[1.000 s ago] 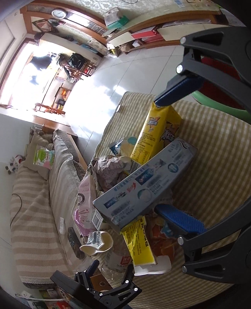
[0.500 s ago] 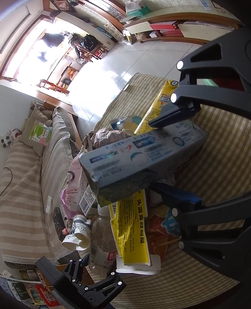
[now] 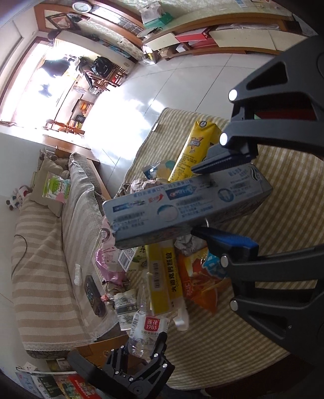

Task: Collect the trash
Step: 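Carry the box and bottle over the red bin and open both tools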

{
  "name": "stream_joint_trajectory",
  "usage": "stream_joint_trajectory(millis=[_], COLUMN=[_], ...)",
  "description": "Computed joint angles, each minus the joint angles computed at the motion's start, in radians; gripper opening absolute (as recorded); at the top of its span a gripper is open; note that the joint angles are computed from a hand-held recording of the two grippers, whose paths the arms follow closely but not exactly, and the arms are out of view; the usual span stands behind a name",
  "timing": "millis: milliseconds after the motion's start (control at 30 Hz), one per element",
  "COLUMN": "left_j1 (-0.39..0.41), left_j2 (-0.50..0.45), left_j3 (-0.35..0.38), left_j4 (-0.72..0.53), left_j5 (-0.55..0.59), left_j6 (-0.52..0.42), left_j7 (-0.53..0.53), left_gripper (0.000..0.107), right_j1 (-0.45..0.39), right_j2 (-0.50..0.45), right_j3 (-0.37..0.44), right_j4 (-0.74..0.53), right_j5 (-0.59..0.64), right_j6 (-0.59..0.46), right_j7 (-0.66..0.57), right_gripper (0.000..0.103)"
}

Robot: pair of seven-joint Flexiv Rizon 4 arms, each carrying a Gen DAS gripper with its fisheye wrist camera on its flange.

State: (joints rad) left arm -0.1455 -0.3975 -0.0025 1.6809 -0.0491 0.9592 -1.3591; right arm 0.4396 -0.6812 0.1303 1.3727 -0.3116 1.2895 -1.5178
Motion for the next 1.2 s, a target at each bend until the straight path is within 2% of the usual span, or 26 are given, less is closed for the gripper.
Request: stream_joint_trajectory(millis=[133, 267, 433, 633, 733, 833, 933, 1067, 1200], left_j1=[0.010, 0.011, 0.015, -0.011, -0.012, -0.009, -0.019, -0.061, -0.125], left_j2=[0.038, 0.051, 0.059, 0.093, 0.090, 0.066, 0.017, -0.082, -0.204], left_j3=[-0.009, -0.009, -0.002, 0.023, 0.010, -0.026, -0.065, -0.100, -0.114], left_j4=[0.050, 0.065, 0.060, 0.039, 0.001, -0.053, -0.131, -0.266, -0.440], left_j5=[-0.047, -0.061, -0.071, -0.019, -0.013, -0.040, -0.077, -0.098, -0.101], left_j6=[0.062, 0.118, 0.193, 0.243, 0.246, 0.245, 0.232, 0.209, 0.154], left_j7=[-0.029, -0.056, -0.092, -0.173, -0.175, -0.137, -0.088, -0.035, 0.000], left_gripper=[0.058, 0.057, 0.057, 0.057, 0.056, 0.057, 0.057, 0.057, 0.057], right_j1=[0.045, 0.015, 0.007, 0.018, 0.017, 0.031, 0.082, 0.085, 0.045], right_j2=[0.048, 0.069, 0.087, 0.110, 0.122, 0.137, 0.163, 0.192, 0.212], right_j3=[-0.082, -0.043, -0.033, -0.060, -0.075, -0.123, -0.242, -0.334, -0.367], right_j4=[0.067, 0.080, 0.103, 0.138, 0.154, 0.173, 0.227, 0.287, 0.322], right_j5=[-0.031, -0.004, -0.004, -0.027, -0.028, -0.042, -0.089, -0.123, -0.133], right_j6=[0.061, 0.072, 0.094, 0.138, 0.168, 0.188, 0.218, 0.242, 0.250], right_j7=[0.114, 0.171, 0.214, 0.268, 0.308, 0.373, 0.492, 0.633, 0.738], right_gripper=[0.043, 0.043, 0.043, 0.043, 0.043, 0.043, 0.043, 0.043, 0.043])
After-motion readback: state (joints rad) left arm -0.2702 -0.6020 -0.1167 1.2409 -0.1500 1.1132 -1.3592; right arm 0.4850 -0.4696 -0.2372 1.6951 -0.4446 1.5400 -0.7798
